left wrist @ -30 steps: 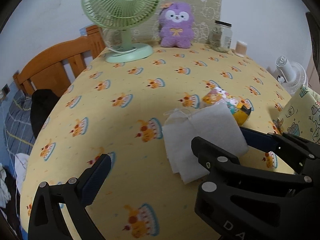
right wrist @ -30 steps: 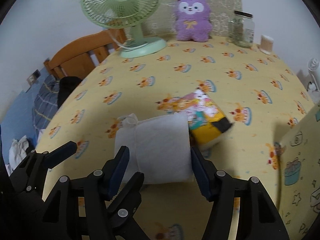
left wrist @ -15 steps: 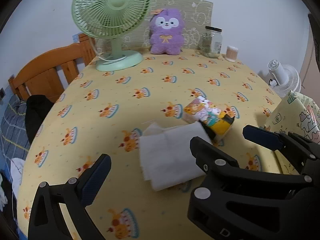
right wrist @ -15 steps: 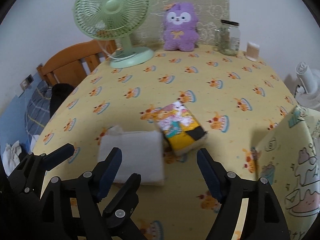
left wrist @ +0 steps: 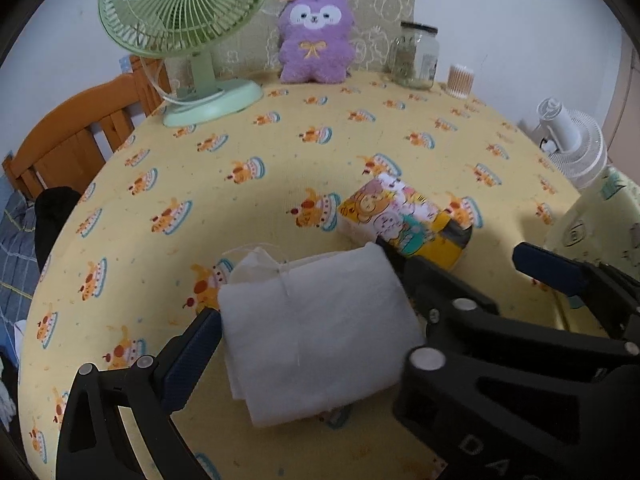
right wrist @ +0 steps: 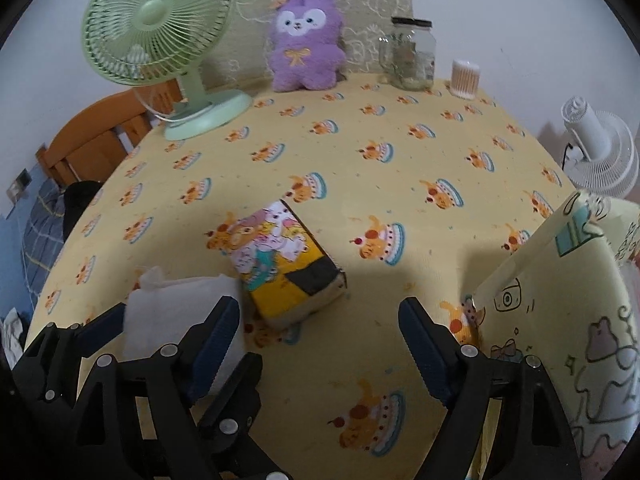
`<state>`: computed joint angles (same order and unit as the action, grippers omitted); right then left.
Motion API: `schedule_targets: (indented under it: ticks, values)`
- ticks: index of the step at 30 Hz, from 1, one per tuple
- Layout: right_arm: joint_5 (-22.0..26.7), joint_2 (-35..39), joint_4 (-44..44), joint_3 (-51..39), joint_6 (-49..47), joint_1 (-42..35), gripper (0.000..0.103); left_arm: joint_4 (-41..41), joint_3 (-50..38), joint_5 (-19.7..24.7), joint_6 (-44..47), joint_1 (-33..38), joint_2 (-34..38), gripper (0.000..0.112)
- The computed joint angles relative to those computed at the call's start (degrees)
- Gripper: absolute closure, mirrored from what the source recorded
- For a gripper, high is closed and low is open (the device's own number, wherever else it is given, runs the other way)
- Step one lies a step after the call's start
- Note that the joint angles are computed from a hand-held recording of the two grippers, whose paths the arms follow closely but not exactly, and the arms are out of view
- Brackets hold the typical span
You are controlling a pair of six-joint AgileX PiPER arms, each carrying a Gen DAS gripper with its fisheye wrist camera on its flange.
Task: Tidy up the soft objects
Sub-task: 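Grasp the white cloth with the left tool while the right tool grasps the cartoon tissue pack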
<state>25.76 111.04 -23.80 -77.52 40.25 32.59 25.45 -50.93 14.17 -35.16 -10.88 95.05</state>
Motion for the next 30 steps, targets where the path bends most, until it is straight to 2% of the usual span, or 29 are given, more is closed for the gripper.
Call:
schedule_targets:
  ticks: [2,5,6,8,10,13,16,22,29,30]
  values:
    - [0.2,0.6,1.5,-0.4,-1.1,-0.4,0.019,-5.7,-0.9,0.6,5.4,0.5,0.9,0.010]
    - [0.3,1.2,2.7,-1.0,-2.0,-0.6,0.019,-3.5,-1.0,1.2,3.4,0.0,0.9,0.012]
    - [0.4,1.3,3.0,-1.1,-2.5,-0.6,0.019,-2.8,-0.8,1.0,2.7,-0.1,0.7,0.016]
    - [0.5,1.4,2.2,-1.3,-2.0,-0.4,0.019,-0.5,-0.1,0.3,0.5,-0.2,0.1,0.026]
    - [0.0,1.1,0.7,-1.0,-1.0,0.0,0.018,1.4,0.7,-0.5,-1.6,-0.1,-0.6,0.047]
    - [-0.2,0.8,0.3,-0.8,-1.0,0.4,0.018,3.0,0.6,-0.4,-3.6,0.2,-0.8,0.071]
    - [-0.4,0.5,-1.7,-0.6,0.8,1.1,0.018,2.7,0.6,0.0,-3.6,0.9,-1.1,0.082]
    - [0.1,0.8,-4.6,-1.6,3.0,2.3,0.018,10.9,0.9,1.0,-11.2,1.2,-1.7,0.086]
    - [1.3,1.4,-8.9,-3.7,5.8,3.3,0.018,14.6,0.5,1.4,-13.9,2.1,-2.0,0.086]
    - [1.7,1.8,-9.3,-4.2,6.1,3.4,0.015,14.1,0.3,1.3,-13.2,2.4,-1.8,0.086]
